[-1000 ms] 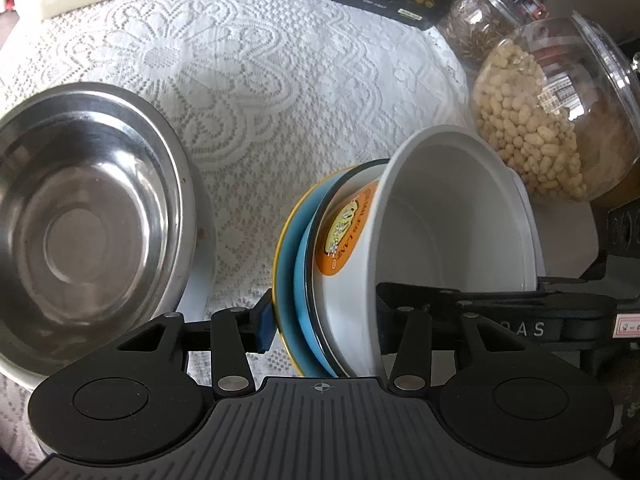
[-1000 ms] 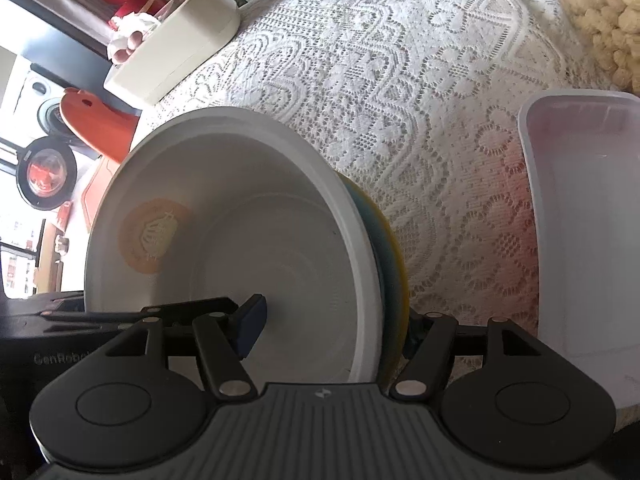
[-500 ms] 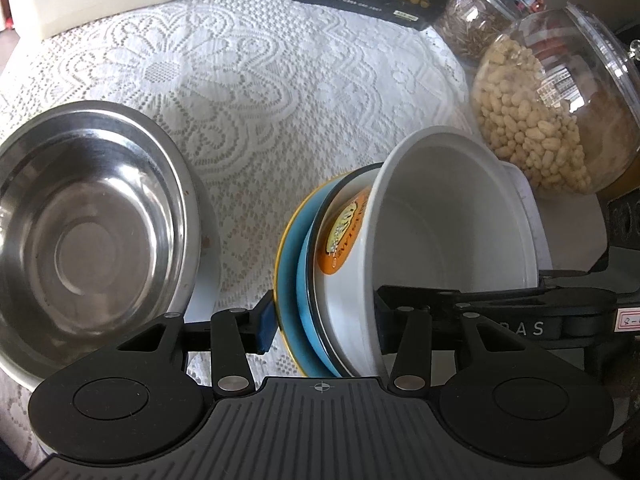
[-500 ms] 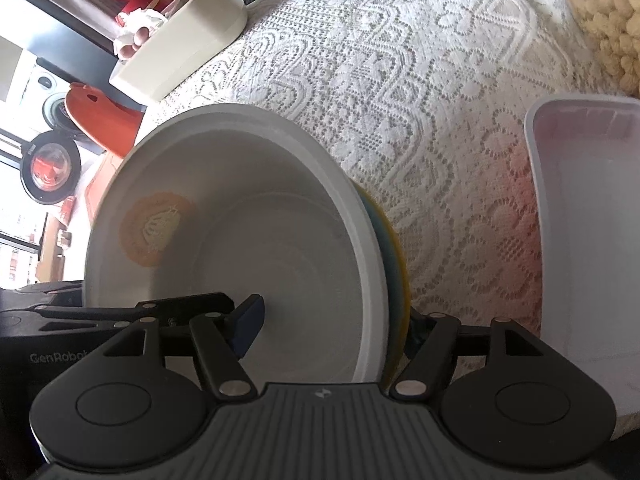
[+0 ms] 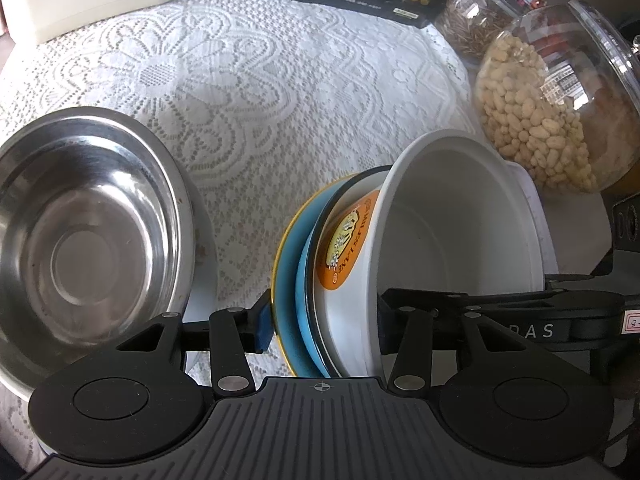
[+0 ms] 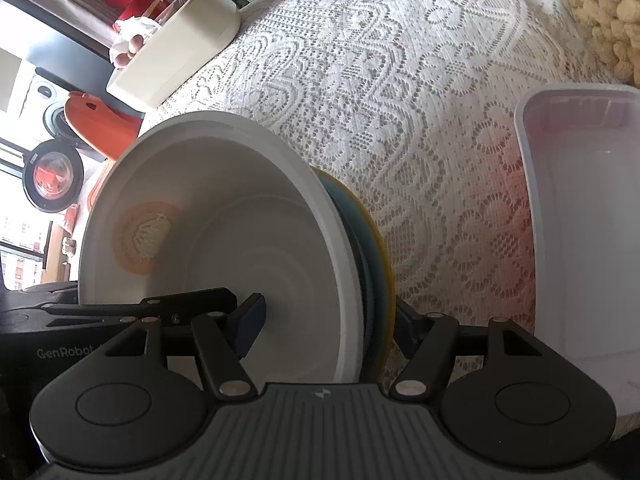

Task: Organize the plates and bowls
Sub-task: 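Grasp the rim of the plate-and-bowl stack with both grippers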

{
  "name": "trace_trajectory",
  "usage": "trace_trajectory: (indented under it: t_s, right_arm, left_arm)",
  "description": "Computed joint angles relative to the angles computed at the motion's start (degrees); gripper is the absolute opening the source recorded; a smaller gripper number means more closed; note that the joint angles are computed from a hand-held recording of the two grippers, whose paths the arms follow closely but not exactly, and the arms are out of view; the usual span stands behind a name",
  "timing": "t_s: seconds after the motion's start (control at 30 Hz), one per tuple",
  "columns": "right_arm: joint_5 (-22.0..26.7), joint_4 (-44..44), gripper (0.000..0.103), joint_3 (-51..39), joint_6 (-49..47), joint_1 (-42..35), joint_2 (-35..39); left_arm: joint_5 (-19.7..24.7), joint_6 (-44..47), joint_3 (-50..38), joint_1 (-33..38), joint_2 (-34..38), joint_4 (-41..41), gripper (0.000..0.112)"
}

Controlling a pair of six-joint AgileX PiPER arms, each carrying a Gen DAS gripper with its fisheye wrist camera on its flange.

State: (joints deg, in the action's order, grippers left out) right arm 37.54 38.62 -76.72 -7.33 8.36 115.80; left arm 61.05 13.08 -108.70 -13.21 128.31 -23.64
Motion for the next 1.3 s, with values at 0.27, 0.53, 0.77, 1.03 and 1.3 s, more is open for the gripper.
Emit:
trace_trajectory:
  t_s: [0.27,0.53,0.77,1.03,1.3]
  right_arm:
    - [0.4,0.9,0.064,0.5,0.4,0.5,-0.4]
    - [0.2,-0.8,0.067,0.2,2.3,1.4,-0.6]
    - [0.4,1.2,0.068,0.3,-0.1,1.0,-0.3]
    - [1.5,3.3,0.066,0.1,-2.0,0.0,0.2]
    - [4.4,0.3,0.064,-2.4,0.8,0.2,1.1]
  left_arm:
    - [-0.2,1.0,1.7,0.9,-0.8,-2.1,0.050]
    - [0.1,1.9,4.7,1.3,-3.2,-2.1,0.050]
    - [0.5,1.6,4.9,1.9,-3.0,-2.8,0.050]
    - [0.9,-0.1,3.0,1.9,-1.7,-2.5,0.050]
    - [0.4,-1.1,2.2,1.3,-1.4,-1.6,0.051]
